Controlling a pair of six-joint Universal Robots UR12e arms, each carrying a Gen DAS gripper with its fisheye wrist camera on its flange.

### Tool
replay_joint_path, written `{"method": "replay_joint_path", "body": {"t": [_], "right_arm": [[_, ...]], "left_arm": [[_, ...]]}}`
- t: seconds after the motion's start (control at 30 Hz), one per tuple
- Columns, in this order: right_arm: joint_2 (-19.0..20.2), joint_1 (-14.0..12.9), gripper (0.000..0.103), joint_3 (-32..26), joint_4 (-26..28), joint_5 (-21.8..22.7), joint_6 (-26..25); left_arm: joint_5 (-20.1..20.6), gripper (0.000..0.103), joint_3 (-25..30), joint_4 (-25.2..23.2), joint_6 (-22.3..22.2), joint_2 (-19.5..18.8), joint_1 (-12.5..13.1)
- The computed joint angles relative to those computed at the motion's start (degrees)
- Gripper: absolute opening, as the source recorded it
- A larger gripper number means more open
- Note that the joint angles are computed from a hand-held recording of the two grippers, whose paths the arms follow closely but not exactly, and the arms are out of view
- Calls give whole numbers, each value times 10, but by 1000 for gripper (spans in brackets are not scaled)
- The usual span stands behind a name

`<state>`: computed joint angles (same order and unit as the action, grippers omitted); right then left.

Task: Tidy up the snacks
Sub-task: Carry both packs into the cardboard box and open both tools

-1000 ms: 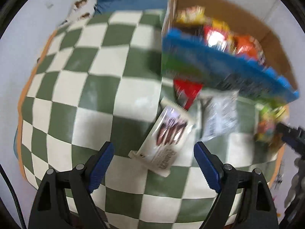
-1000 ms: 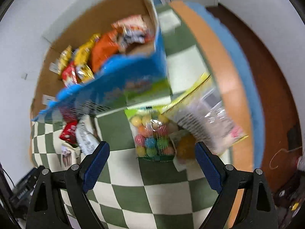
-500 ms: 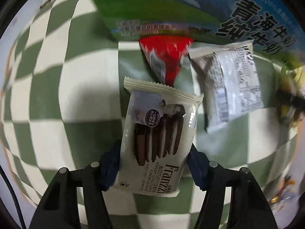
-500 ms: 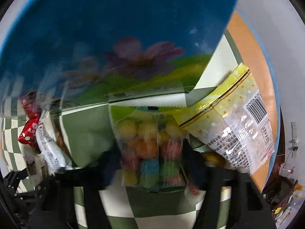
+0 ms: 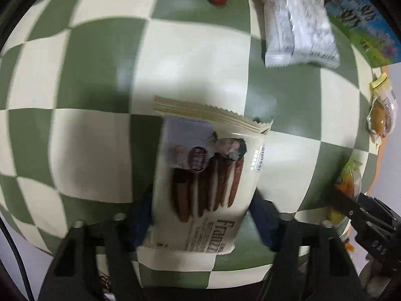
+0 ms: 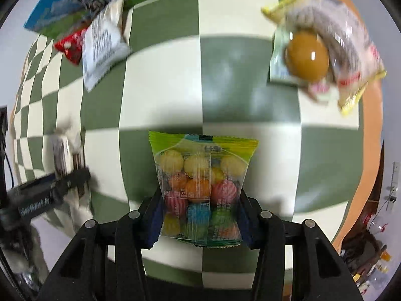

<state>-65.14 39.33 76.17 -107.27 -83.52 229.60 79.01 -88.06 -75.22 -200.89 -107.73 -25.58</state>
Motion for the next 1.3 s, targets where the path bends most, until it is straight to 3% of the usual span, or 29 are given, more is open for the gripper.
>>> {"method": "replay_joint_path", "body": {"t": [0.13,0.17,0.2,0.23,0.27,0.43,0.57,0.73,0.83,1.03,1.13,1.3], "right_arm": [[-9,-13,71,34,-60,50,51],[-11,-16,71,40,-73,57,66],[-10,-17,71,39,-75,54,73],[-6,-15,71,34,-70,48,74],[-2,-13,71,26,-62,40,73],[23,18,52,-22,0,-32,61],[10,16,50,-9,-19,-22,64],[-11,9,49,0,-69,-6,69],[-19,-2,49,-16,-95,-7,54],[-27,-25,49,-67,-132,-34,7],[-16,-40,49,-105,-131,-43,-13],[25,-60,49,-194,-70,-83,-56]], "left_arm": [[14,81,12,-6,6,-11,-9],[20,81,10,4,6,-9,-12],[25,80,8,12,5,-8,-15],[32,71,3,24,3,-4,-19],[43,57,2,29,1,-1,-23],[48,57,-4,40,-9,9,-28],[21,57,24,22,-15,8,-19],[-6,57,60,52,-12,17,-18],[-24,57,107,76,0,5,-10],[-51,57,225,76,32,-39,9],[-34,57,275,57,59,-63,13],[13,58,353,14,72,-115,18]]}}
